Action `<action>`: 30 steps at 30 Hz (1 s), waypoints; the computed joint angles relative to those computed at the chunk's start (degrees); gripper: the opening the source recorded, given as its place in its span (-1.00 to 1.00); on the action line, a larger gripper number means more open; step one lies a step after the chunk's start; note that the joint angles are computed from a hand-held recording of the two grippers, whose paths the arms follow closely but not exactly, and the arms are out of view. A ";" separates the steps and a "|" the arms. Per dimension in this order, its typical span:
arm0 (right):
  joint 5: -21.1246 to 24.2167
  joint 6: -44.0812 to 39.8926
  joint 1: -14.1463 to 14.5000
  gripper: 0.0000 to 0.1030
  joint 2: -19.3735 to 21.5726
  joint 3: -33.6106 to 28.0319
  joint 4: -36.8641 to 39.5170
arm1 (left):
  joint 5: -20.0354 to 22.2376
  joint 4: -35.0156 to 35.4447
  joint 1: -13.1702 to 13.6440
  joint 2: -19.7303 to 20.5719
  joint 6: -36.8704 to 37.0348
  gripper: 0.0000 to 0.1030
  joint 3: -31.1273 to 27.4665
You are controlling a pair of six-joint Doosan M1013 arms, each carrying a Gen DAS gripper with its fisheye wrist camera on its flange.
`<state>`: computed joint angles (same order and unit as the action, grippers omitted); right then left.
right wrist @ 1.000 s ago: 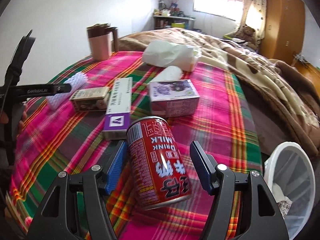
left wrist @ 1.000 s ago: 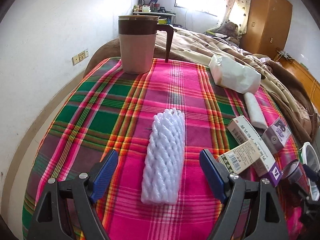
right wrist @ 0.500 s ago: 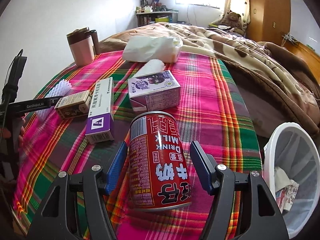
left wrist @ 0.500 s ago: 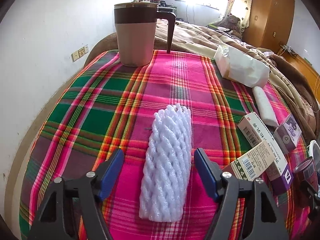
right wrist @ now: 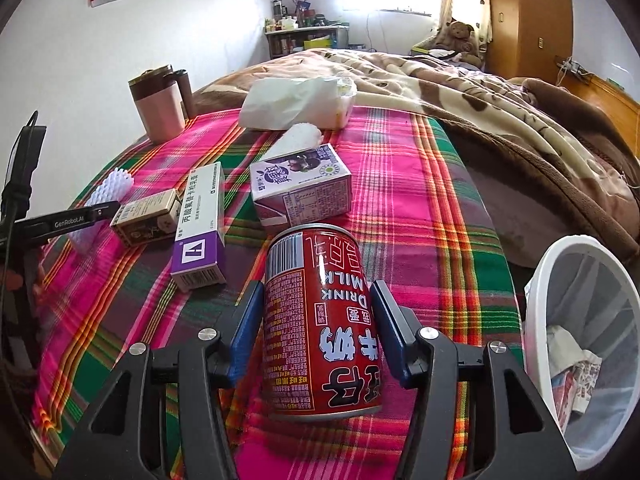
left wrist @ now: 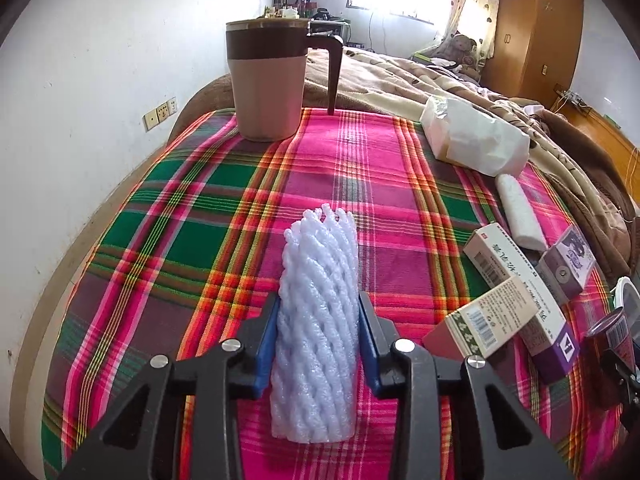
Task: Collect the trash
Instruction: 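Carry the foam net and red can over the wastebasket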
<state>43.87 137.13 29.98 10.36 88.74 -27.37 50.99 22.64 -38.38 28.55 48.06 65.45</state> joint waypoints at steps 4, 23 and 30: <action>-0.81 0.91 0.00 0.08 -0.55 0.48 -0.53 | -1.20 0.30 -0.35 -0.89 -0.54 -0.28 0.88; -2.85 7.43 0.00 0.08 -3.88 2.89 -5.58 | -7.18 0.21 -4.21 -3.75 1.32 -0.28 2.23; -2.62 10.66 -0.42 0.08 -5.48 4.23 -7.92 | -8.38 -2.57 -5.71 -3.27 4.48 -0.28 1.08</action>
